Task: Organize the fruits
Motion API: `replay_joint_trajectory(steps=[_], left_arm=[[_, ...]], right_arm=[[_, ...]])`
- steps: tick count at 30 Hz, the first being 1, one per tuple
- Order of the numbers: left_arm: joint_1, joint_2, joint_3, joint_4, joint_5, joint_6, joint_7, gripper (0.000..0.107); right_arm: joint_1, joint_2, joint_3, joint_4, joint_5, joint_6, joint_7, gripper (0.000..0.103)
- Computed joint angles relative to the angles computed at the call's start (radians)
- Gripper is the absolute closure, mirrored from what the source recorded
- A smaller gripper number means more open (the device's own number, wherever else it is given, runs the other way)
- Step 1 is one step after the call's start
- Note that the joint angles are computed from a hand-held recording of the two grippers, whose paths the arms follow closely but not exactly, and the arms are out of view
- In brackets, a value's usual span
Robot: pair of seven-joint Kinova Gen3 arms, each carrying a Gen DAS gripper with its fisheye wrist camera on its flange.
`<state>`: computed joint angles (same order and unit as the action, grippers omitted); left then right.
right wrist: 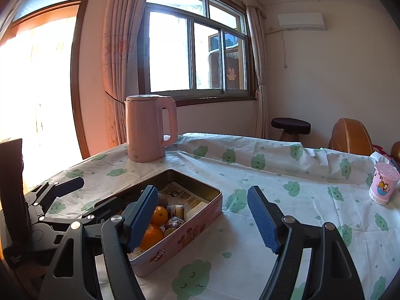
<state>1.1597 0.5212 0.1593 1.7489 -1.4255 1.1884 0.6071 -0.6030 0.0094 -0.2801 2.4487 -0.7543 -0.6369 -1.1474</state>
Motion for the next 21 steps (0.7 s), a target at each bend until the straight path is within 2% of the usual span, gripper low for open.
replay_joint_trajectory(steps=[8,14,21], left_arm=[[0.001,0.003,-0.001,-0.005,-0.001,-0.002,-0.006,0.011],[0.011,0.006,-0.004,-0.009,-0.010,0.009,-0.006,0.007],[0.023,0.013,-0.002,-0.019,-0.025,0.029,-0.016,0.005]], right_arm=[[0.004,0.000,0.004,0.001,0.004,0.001,-0.008,0.027],[0.005,-0.006,0.001,0.010,0.001,-0.013,-0.012,0.027],[0.002,-0.013,-0.012,0.023,-0.040,-0.050,0.014,0.027]])
